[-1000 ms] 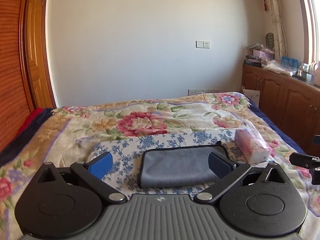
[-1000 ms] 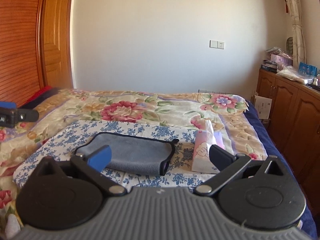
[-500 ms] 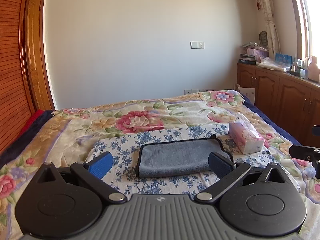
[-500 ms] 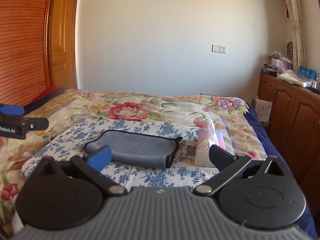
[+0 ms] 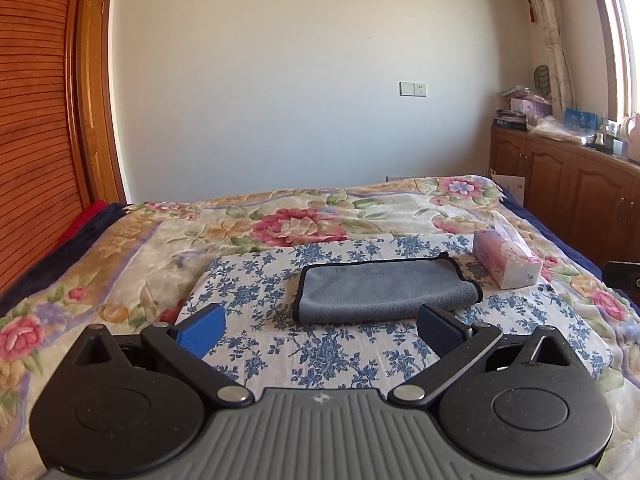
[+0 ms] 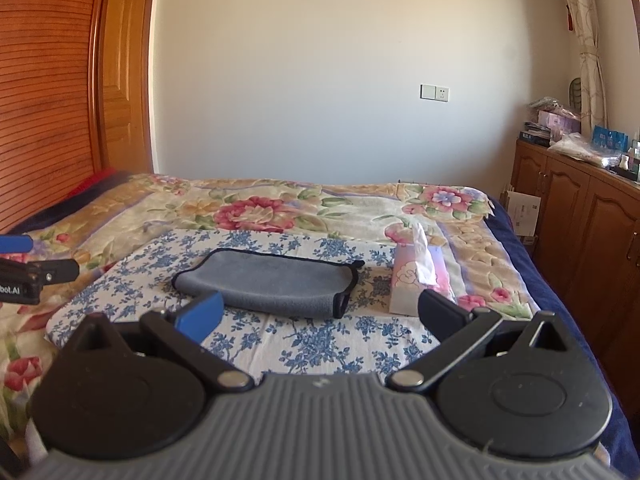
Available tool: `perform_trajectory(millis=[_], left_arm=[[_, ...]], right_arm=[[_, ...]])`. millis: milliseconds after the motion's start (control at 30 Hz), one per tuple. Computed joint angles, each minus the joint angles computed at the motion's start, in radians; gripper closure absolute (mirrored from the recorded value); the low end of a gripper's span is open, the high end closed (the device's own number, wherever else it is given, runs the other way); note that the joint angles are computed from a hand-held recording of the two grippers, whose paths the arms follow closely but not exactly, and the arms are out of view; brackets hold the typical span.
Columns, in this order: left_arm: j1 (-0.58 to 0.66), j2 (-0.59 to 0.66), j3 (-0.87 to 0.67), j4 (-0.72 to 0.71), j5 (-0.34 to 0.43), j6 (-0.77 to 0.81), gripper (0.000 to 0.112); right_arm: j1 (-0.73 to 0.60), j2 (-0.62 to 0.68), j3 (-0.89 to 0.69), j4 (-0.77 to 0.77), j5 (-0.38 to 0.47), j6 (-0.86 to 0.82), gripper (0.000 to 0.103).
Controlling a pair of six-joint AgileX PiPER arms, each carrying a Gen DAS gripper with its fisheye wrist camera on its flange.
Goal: Fold towel
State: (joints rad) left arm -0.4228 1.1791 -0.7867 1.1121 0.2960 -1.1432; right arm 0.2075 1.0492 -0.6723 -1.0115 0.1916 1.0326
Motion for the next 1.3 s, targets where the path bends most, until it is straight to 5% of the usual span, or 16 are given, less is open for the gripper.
perform_trajectory(millis=[300,600,1300], left_arm=[[-0.05,-0.056,0.102,0.258,0.064,-0.26,0.009],[-0.112,-0.121,0.188,0.417,0.112,-0.422,0.009],[-0.174,-0.211,0.26,0.504,0.163,-0.543,0.009]], right_arm=[[0.039,-0.062,0.082,-0.172,0.028,0.2,0.0],[0.065,-0.125,0.131,-0.173,0.061,0.223,0.0],[0.14,-0.218,0.246,-0.542,0.133,0.628,0.0]])
